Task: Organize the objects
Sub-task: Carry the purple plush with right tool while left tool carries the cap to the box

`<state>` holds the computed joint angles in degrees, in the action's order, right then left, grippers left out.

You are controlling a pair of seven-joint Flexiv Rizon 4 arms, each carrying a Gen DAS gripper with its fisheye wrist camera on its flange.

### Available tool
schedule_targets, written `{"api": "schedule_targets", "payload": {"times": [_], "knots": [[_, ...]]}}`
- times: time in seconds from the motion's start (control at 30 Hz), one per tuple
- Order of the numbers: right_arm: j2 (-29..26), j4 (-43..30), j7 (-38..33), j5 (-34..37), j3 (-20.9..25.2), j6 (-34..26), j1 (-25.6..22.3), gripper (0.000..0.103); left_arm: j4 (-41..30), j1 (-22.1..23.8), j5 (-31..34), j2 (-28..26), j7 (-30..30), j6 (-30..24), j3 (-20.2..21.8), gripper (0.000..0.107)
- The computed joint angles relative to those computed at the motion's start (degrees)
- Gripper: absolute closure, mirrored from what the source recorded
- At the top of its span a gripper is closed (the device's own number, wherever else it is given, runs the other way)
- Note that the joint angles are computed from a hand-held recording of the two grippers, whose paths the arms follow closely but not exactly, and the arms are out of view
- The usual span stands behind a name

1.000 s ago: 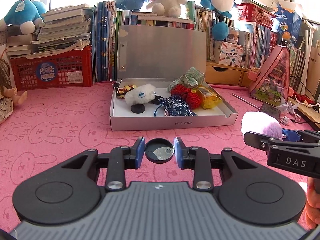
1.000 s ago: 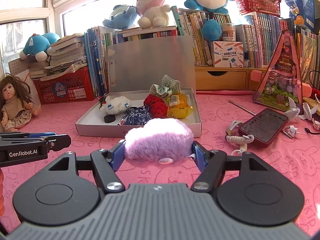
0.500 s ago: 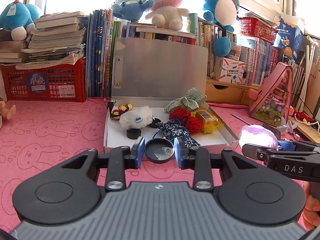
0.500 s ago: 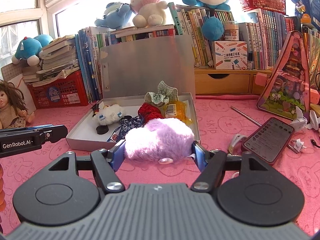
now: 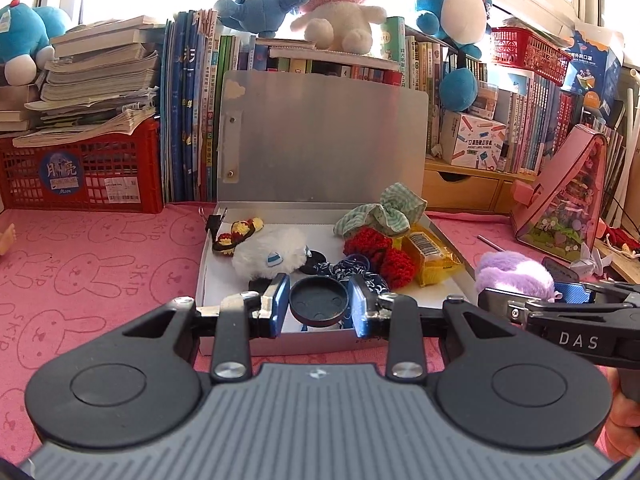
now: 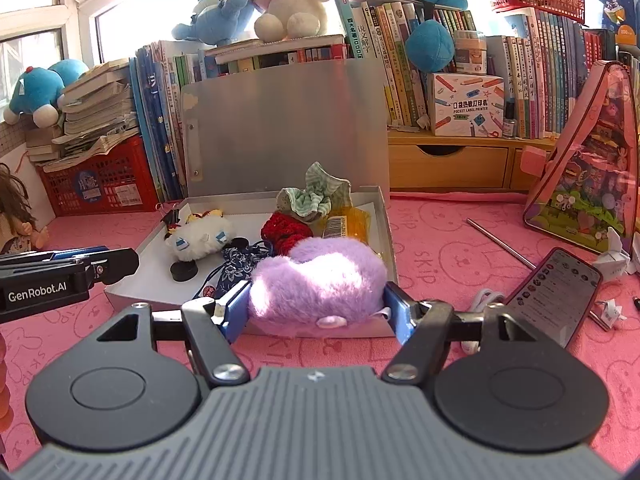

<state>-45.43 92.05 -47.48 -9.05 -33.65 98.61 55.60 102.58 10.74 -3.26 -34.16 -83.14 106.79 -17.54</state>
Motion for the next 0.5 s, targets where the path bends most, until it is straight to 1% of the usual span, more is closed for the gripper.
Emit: {"api": "schedule_targets", "payload": {"times": [0.23,0.4,0.5], "knots": [[-0.8,-3.3,1.0,-2.4,3.9,-2.7,-3.8,0.032,-4.1,-4.1,-2.6,-2.4,1.3,-1.8,4.3,0.069],[-1.6,-5.4,3.4,-4.9,6.1,-4.7,-6.3,0.032,-6.4,-5.4,-5.0,-4.0,1.8,-3.5,5.9,0.069],[-2.0,-6.6,4.8,-6.6,7.6,-5.7,-7.9,0.032,-7.7,-6.8,-6.4,-4.9,2.0,-4.1,7.8,0.069]]}}
